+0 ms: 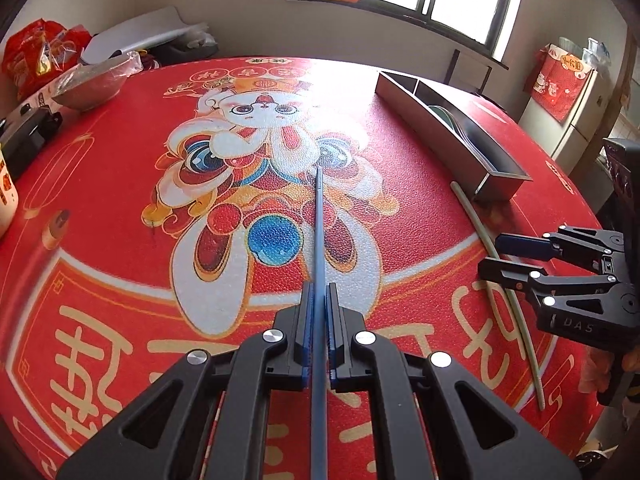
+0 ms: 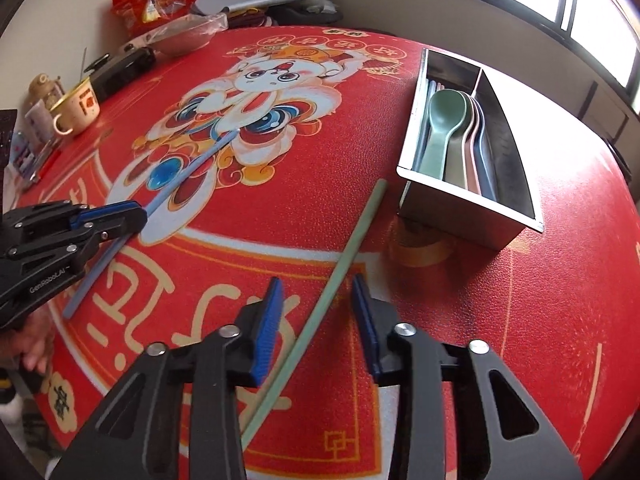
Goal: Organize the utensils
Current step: 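Grasp the green chopstick with the right tool while the left tool holds the blue chopstick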
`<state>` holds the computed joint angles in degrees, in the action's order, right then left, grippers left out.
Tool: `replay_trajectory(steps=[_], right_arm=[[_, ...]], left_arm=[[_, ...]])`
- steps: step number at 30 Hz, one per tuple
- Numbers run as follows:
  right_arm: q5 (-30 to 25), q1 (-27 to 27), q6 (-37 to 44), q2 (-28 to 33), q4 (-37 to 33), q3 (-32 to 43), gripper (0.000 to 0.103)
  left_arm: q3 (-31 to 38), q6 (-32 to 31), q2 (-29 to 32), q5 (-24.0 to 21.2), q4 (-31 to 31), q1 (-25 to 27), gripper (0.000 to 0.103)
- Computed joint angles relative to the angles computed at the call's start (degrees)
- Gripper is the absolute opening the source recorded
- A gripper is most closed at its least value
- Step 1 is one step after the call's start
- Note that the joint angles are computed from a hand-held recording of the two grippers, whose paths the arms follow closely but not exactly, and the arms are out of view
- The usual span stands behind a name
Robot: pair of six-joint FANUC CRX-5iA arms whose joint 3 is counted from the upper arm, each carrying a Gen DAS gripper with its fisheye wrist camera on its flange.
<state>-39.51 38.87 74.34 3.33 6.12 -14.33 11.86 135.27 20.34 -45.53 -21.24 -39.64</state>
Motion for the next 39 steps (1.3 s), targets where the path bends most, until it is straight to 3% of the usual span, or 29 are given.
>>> replay_trajectory(steps=[2,6,13,21,28,39], right_arm=[[0.0,0.0,1.2,-0.1,-0.3,0.0,0.014],[0.9,0.1,0.4,-1.1,2.6,-1.8,0.009],[-0.9,-0.2,-0.4,-3.0,3.1,-3.4,0.011],[-0.3,-0.6,-0.1,-4.0,1.6,-4.3,0.011],[1.8,-0.7,-1.2,-4.2,2.2,-5.2,0.009],[5.4,-4.1,6.8,-8.2,-9.0,-6.0,0.006]], left_arm=[[-0.8,-0.3,-0.4,1.0,0.8,0.3,0.006],[-1.8,-1.2,-0.8,2.4,2.0,0.8,0.006],[0.6,-1.1,0.4,-0.4,-0.3,-0.6,0.006],[0.7,-1.7,0.5,-0.4,-0.3,-0.7,0.008],[5.8,-0.9,3.1,-7.2,-5.6,-3.4,0.011],[1.5,2.9,-0.1,-2.0,-6.1,-2.5,0.006]])
